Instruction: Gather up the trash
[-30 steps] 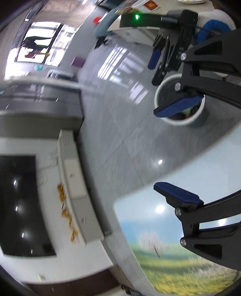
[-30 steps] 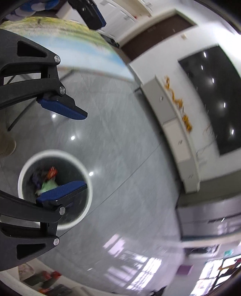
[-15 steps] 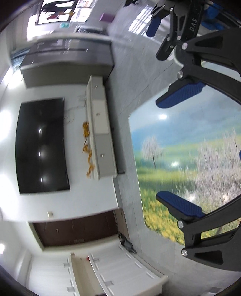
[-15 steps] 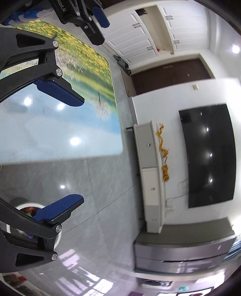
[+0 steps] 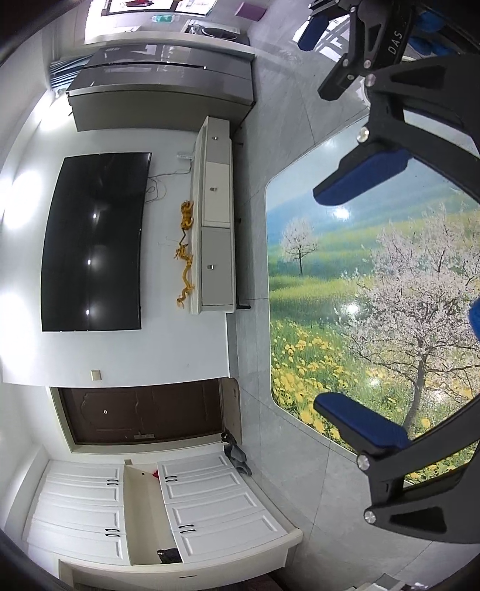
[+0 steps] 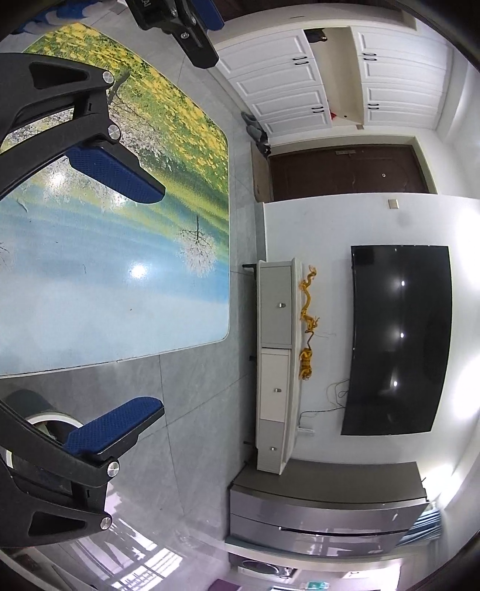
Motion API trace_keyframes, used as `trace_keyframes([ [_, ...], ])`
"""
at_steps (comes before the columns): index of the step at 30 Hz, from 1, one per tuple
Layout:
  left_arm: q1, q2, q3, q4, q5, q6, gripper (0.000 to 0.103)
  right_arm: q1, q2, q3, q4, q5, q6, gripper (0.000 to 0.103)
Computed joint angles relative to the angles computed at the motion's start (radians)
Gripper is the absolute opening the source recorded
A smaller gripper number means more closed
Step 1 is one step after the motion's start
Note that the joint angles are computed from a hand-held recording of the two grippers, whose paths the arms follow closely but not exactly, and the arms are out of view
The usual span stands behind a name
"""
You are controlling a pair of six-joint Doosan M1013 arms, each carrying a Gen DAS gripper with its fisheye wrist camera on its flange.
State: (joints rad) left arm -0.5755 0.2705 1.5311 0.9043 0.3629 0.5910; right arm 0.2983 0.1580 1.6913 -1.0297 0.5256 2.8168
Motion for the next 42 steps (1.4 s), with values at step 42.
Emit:
trace_keyframes([
  [42, -0.05, -0.012, 0.035, 0.261, 0.066, -0.231, 0.103, 0.039, -0.036, 0.044, -0.244, 0.243, 0.192, 0.103],
])
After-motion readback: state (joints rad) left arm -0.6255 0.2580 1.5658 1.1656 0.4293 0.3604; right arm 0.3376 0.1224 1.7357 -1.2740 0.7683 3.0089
